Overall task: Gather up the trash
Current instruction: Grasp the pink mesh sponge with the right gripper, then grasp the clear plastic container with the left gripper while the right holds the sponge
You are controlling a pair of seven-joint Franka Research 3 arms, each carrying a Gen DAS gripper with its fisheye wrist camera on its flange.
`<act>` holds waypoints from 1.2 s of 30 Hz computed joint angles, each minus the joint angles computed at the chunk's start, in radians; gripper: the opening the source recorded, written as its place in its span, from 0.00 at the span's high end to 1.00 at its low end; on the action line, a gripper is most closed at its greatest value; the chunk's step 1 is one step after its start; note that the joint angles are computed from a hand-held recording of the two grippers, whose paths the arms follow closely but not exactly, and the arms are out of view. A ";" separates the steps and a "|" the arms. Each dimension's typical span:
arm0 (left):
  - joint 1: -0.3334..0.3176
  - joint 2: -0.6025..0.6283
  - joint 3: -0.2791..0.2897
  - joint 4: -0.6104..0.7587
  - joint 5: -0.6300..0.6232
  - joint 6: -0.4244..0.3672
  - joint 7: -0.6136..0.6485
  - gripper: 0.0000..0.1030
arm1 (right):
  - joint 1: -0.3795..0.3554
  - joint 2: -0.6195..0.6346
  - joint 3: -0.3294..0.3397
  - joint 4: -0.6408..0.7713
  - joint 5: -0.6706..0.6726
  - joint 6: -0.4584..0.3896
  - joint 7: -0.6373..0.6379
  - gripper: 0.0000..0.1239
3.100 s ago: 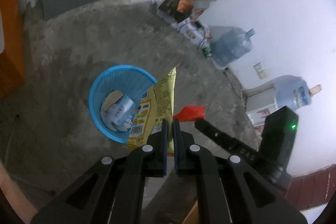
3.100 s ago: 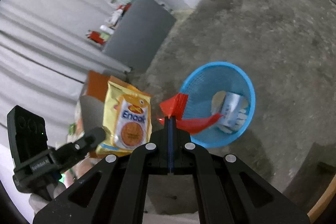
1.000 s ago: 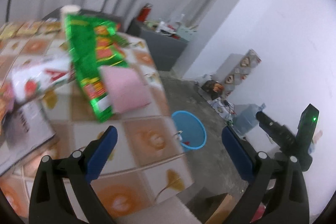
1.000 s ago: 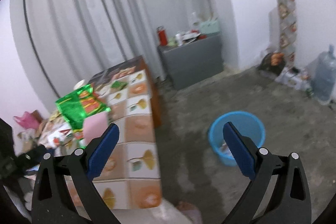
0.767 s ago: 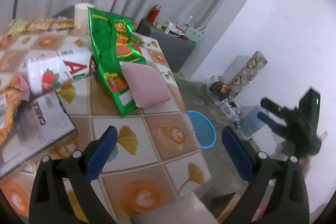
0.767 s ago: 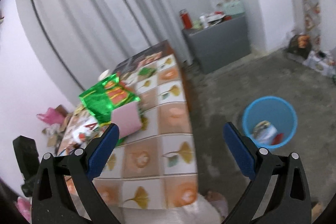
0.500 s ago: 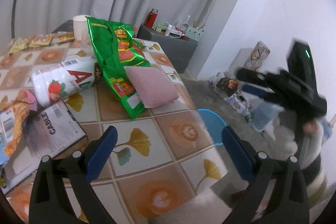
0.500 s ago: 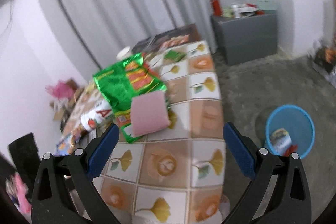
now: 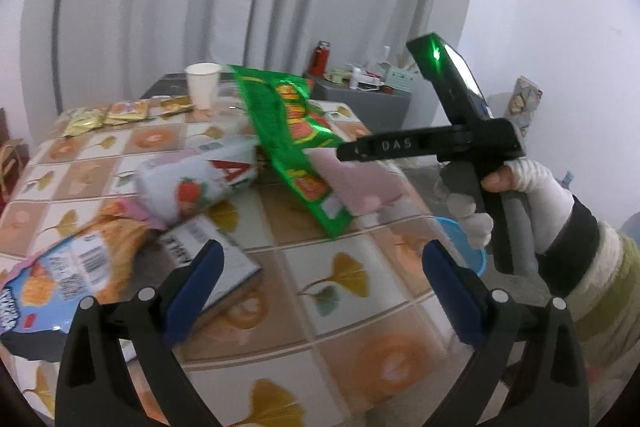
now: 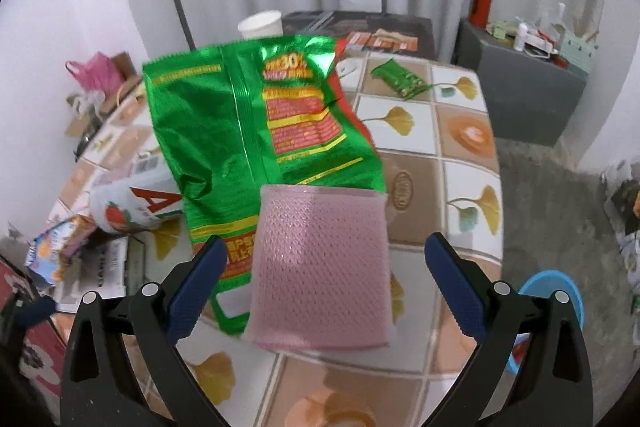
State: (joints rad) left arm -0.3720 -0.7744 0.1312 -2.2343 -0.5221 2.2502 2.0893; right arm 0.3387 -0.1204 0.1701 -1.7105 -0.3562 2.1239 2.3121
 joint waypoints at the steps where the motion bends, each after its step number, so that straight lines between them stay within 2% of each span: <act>1: 0.008 -0.004 0.002 -0.005 0.008 0.002 0.003 0.06 | 0.001 0.007 0.001 0.007 -0.003 -0.011 -0.003 0.23; 5: 0.034 -0.030 0.006 -0.035 0.056 0.005 0.033 0.07 | 0.009 0.032 -0.001 0.022 -0.003 -0.056 -0.014 0.23; 12: 0.071 -0.080 0.018 -0.083 0.133 -0.018 0.063 0.20 | 0.019 0.044 -0.016 0.031 0.030 -0.081 -0.039 0.23; 14: 0.078 -0.090 0.022 -0.096 0.143 -0.011 0.065 0.23 | 0.019 0.045 -0.018 0.031 0.040 -0.085 -0.041 0.25; 16: 0.087 -0.096 0.026 -0.101 0.161 -0.014 0.067 0.28 | 0.019 0.047 -0.022 0.034 0.058 -0.090 -0.047 0.31; 19: 0.090 -0.104 0.030 -0.108 0.182 -0.017 0.082 0.29 | 0.020 0.044 -0.023 0.032 0.077 -0.092 -0.047 0.37; 25: 0.087 -0.114 0.034 -0.117 0.189 -0.026 0.088 0.30 | 0.018 0.024 -0.019 0.012 0.086 -0.080 -0.028 0.38; 31: 0.065 -0.106 0.031 -0.108 0.170 -0.014 0.096 0.30 | 0.007 -0.011 -0.015 -0.023 0.100 -0.031 -0.016 0.38; 36: 0.056 -0.094 0.029 -0.089 0.152 -0.021 0.078 0.30 | -0.005 -0.053 -0.017 -0.075 0.167 0.006 -0.021 0.38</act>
